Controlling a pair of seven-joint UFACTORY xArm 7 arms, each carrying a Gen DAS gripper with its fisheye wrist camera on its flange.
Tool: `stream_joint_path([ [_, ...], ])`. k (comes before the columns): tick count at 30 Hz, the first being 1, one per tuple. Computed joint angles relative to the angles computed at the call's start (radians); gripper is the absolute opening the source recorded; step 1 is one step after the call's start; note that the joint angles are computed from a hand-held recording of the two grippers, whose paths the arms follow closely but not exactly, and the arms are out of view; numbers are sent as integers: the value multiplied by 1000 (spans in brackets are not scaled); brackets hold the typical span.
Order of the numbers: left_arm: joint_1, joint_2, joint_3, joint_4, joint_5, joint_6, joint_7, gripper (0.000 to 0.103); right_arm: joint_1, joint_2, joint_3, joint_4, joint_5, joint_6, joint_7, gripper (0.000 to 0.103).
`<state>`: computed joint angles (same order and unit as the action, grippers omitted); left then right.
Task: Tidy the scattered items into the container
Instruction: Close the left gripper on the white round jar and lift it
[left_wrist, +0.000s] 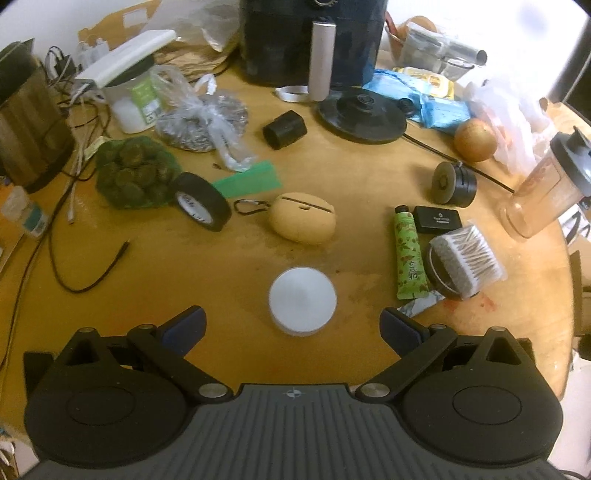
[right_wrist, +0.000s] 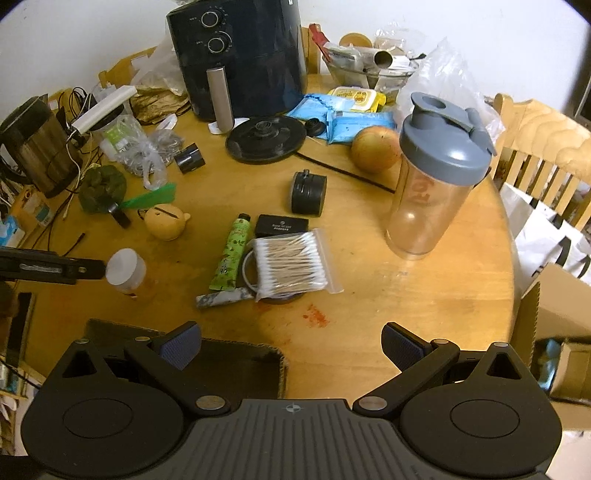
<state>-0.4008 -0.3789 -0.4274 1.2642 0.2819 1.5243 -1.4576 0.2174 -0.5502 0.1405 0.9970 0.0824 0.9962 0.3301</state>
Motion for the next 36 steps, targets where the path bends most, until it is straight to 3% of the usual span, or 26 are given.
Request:
stream_joint_path([
  [3,-1,0,4,-35,22,-31,25,99,1,-7,-1,-5,12,7,18,103],
  [5,-3,8,11,-52,24,-44,47,87,1,-13,-2,-9,20,8,30,103],
  [16,-1,13,39,-137,27,-107,101,78,-12,-59,4,-34,17,38,107,103],
  [19,-2,19,46,-147,29,-136,115,66,-15,-70,8,-39,11,47,124,103],
  [21,-2,24,52,-153,20,-159,116,53,-15,-75,11,-40,8,50,133,103],
  [33,2,23,67,-165,-4,-183,118,52,-12,-90,1,-48,13,84,157,102],
  [36,5,17,62,-163,-8,-170,111,52,-9,-90,-10,-51,30,83,150,95],
])
